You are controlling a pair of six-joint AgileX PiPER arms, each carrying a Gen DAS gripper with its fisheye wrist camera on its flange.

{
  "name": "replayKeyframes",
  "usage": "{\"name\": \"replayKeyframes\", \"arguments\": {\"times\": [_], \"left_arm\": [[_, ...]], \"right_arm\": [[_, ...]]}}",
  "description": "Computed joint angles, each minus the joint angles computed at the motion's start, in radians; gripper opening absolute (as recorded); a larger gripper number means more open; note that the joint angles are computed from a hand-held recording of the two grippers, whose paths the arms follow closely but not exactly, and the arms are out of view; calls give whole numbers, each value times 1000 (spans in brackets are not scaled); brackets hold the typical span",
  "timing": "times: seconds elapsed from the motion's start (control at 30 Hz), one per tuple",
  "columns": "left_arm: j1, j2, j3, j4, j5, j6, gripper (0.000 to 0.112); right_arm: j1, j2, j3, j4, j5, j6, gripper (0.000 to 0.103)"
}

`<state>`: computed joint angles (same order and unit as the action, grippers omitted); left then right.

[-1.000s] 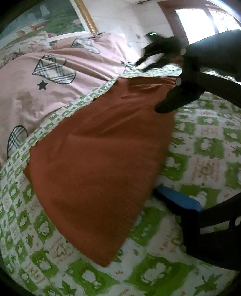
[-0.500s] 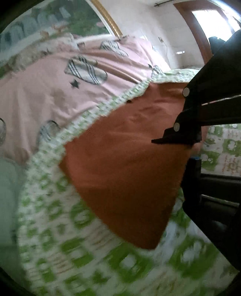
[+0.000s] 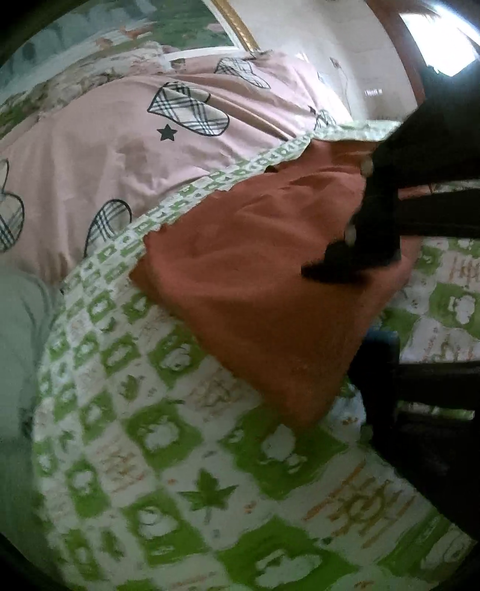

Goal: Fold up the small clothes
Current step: 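Grasp the folded sweater edge with the left gripper while the right gripper grasps the other edge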

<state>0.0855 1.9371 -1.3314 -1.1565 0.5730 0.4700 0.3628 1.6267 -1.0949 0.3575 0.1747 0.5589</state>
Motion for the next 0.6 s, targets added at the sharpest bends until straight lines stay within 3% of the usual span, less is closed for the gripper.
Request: {"name": "replayKeyframes", "arguments": {"times": [0.13, 0.3, 0.4, 0.5, 0.6], "left_arm": [[-67, -60, -25, 172, -78, -83, 6], [-223, -114, -120, 481, -123, -218, 6], [-369, -115, -182, 771, -142, -370, 6], [-527, -66, -244, 1071, -124, -513, 6], [-640, -3, -273, 1338, -96, -694, 6]], "right_arm": [[-47, 42, -69, 272, 43, -291, 60], [-119, 85, -134, 417, 121, -467, 60], [-189, 122, -185, 592, 202, -647, 60], [-234, 170, -257, 658, 286, -721, 62], [-275, 250, -345, 787, 394, -837, 75]]}}
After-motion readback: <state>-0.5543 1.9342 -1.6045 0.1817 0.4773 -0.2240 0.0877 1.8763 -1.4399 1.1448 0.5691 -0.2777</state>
